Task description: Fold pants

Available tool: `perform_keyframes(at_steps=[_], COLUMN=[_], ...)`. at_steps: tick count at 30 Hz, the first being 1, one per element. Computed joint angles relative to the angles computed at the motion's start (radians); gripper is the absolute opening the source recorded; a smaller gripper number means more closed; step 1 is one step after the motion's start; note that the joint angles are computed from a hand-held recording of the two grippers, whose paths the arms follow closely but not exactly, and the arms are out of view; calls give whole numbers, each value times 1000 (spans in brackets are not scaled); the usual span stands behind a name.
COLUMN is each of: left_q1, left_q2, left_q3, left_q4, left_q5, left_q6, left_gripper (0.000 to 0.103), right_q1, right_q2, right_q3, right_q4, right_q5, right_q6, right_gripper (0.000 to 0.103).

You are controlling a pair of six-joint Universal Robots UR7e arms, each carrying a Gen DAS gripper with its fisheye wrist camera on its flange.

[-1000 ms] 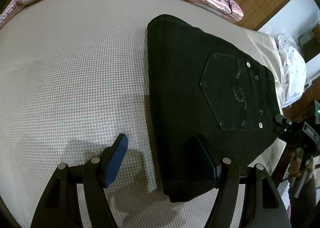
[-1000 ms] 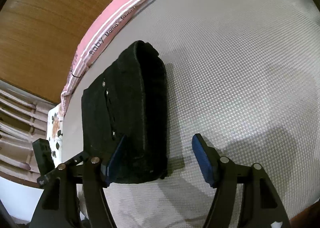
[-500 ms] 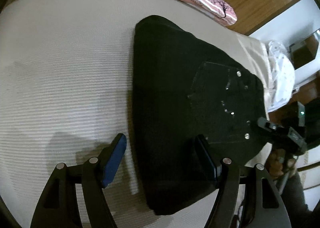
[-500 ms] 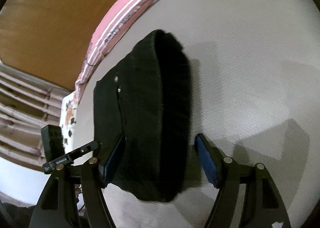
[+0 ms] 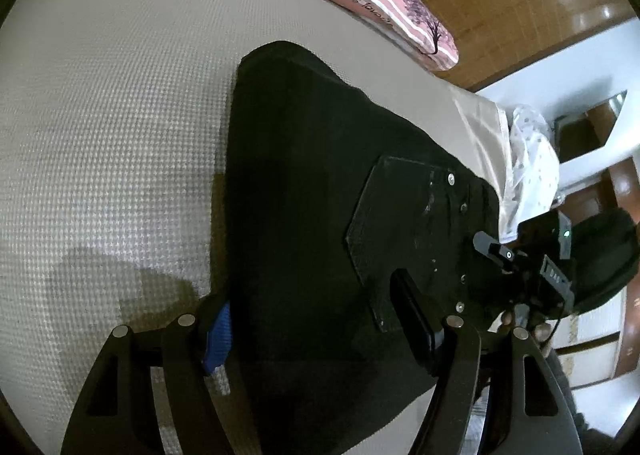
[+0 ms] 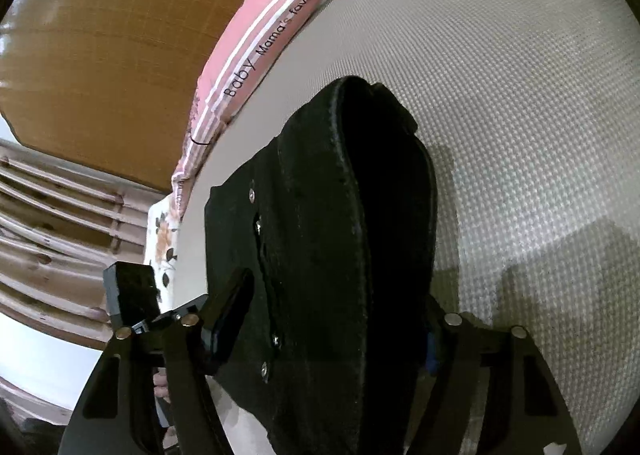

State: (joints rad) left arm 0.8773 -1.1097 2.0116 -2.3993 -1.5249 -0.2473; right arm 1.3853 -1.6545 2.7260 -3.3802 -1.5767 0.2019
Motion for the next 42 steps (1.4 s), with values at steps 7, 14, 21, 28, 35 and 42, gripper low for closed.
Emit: perform_keyframes(at_steps=[7,14,21,28,35,42], left_q1=[-46,-45,-69,-76,-47,0], left_q2=[-15,-26,-28,-53,-89,-153], left_q3=[33,50,75,85,61,12], left_q4=[-3,-21,-56,-74,-31,39], left_q5=[118,147,194,185,132,164], left_q6=[22,-17,-14,17,22,62], left_gripper=[55,40,38,15,11,11], right_q1=[-27,38,117,222,344,403], right_q2=[15,58,126,178,198,303], right_q3=[29,-11,-53,-80,-142,-252], right_q4=[-70,-57,-77,-118,-68,-23], right_q5=[0,-83,-197,-314,-376,-358], right_q6=[48,92,138,220,304,325], right_gripper=[40,40,38,29,24,24])
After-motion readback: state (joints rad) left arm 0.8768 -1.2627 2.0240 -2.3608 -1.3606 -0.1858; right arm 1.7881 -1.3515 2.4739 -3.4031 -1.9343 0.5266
